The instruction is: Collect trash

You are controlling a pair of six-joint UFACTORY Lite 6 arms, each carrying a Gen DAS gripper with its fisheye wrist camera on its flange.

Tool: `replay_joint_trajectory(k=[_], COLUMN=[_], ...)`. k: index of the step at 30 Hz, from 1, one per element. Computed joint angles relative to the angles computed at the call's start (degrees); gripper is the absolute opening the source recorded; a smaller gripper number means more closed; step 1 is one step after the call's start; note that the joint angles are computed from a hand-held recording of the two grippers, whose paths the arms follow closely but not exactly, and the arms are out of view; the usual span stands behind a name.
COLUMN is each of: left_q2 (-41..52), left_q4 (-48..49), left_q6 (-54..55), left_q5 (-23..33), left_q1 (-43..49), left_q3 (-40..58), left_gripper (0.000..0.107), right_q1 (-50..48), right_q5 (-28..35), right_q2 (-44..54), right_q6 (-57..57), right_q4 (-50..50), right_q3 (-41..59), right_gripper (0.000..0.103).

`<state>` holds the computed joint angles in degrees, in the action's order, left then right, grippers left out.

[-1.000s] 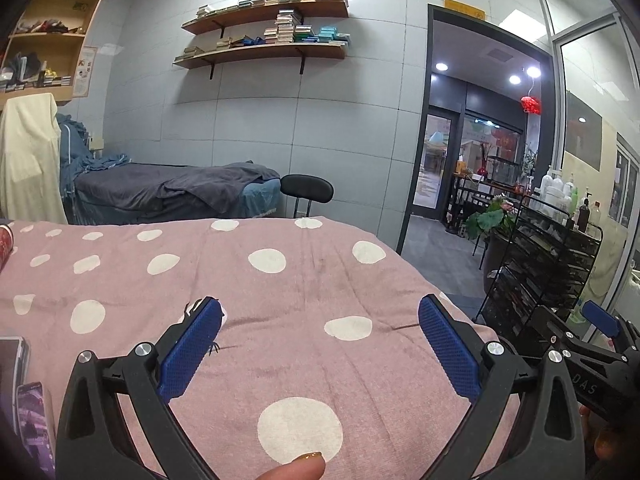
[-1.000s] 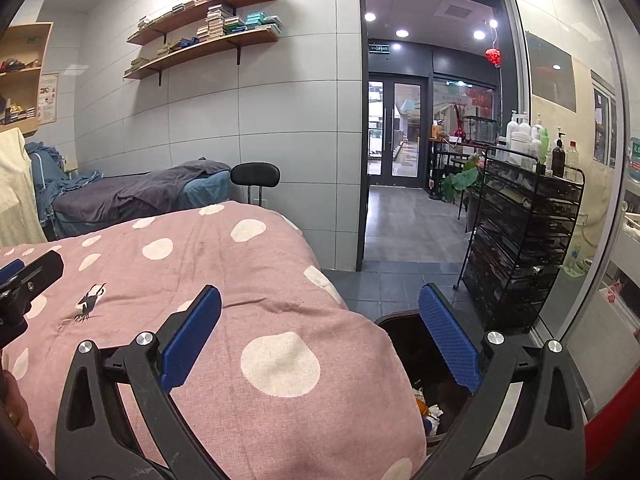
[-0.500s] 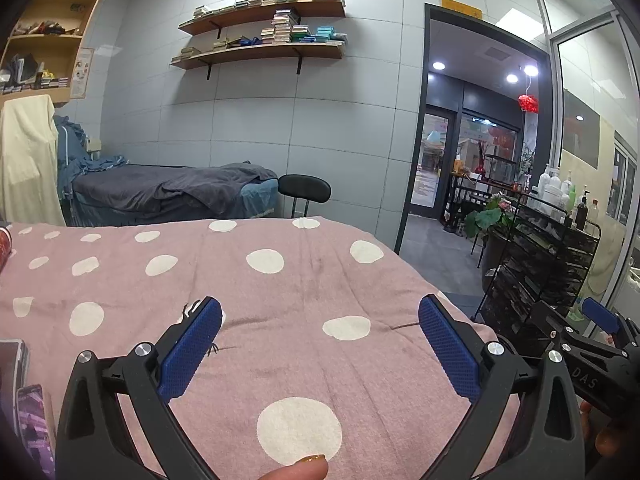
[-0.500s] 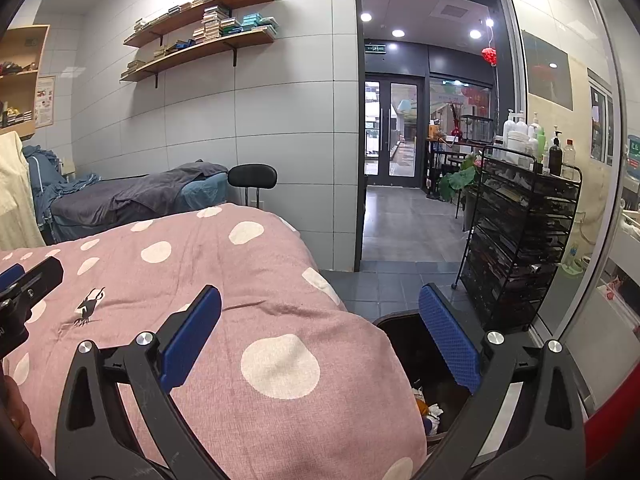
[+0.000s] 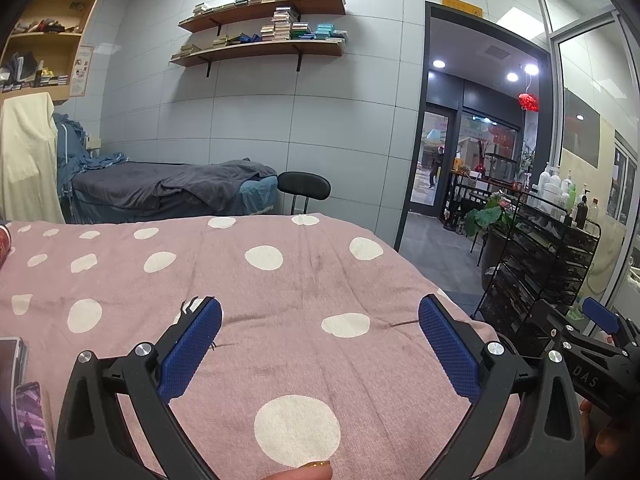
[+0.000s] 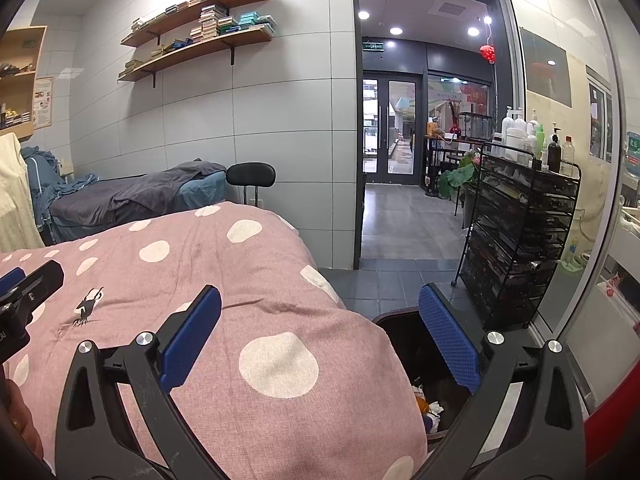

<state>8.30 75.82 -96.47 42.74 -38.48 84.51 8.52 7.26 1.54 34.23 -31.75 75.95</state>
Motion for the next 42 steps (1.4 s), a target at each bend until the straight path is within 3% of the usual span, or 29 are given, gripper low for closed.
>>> replay_joint_trajectory(k=[17,42], left_q2=[0.10,0.66], left_q4=[-0.08,-0.03], left_q6=[-0.21,-0.75], left_q5=[-0.33,0.05], left_q1=[-0.11,-0.90], left_q3=[-0.02,0.58], left_gripper=[0.097,0.097], right_q1=[0.27,0.24], right_q5=[-0.32,-0.22], right_q2=[0.18,0.26], right_q6=[6.74,5.19], right_q4=[-6.08,-4.58], right_q3=[-0.85,-0.79], right_gripper=[0.097,0.097])
